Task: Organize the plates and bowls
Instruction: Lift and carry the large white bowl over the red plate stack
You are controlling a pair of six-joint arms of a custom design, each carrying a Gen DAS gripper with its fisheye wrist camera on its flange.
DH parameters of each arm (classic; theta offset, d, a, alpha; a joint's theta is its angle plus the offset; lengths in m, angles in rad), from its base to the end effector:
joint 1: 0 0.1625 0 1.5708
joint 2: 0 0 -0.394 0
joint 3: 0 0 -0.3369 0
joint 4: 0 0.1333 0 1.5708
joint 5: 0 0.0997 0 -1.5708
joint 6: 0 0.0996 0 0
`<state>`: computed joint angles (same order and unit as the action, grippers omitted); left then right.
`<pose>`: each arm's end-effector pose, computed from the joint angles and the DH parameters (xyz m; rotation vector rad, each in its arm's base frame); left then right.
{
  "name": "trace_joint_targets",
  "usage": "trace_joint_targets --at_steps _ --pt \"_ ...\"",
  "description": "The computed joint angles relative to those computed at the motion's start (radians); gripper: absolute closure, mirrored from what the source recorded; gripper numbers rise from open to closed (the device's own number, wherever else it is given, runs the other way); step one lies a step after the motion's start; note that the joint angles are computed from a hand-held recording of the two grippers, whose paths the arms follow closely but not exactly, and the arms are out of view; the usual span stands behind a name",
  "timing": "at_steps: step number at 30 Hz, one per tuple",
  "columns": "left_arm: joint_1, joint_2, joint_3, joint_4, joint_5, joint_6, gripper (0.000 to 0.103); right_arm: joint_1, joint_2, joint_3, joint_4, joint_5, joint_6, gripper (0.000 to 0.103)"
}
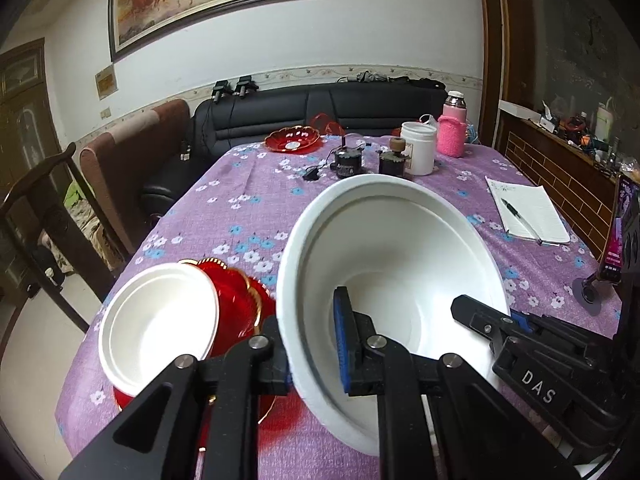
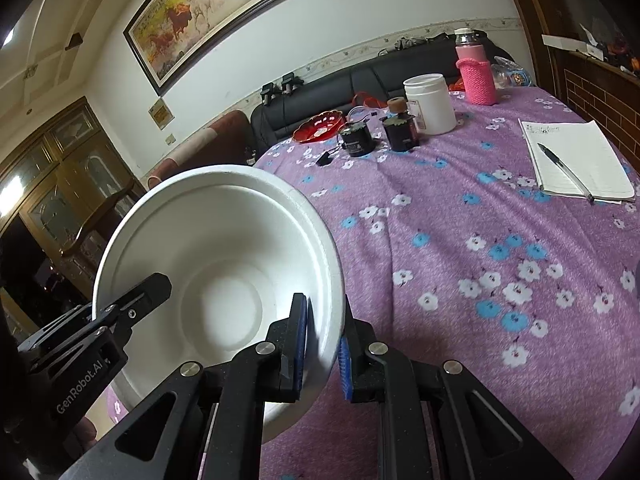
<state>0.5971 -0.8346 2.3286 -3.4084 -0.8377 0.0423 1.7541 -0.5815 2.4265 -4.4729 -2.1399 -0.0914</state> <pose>-0.2260 -0.3954 0.0825 1.0759 2.2765 -0.8226 0.1439 -0.3395 0.1002 -0.0740 -2.3244 1.3681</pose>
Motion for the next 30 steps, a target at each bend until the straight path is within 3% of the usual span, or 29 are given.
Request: trace_joint_targets --at_steps 14,30 --pt "0.061 -0.075 0.037 0.034 -0.063 -0.014 0.089 0.069 0.027 -0.047 0.047 -0.07 0.006 0.087" --pt "0.169 -0.181 0.033 0.042 -0.103 0.009 0.089 0.146 0.05 -0.203 0.243 -0.099 -0.011 0.087"
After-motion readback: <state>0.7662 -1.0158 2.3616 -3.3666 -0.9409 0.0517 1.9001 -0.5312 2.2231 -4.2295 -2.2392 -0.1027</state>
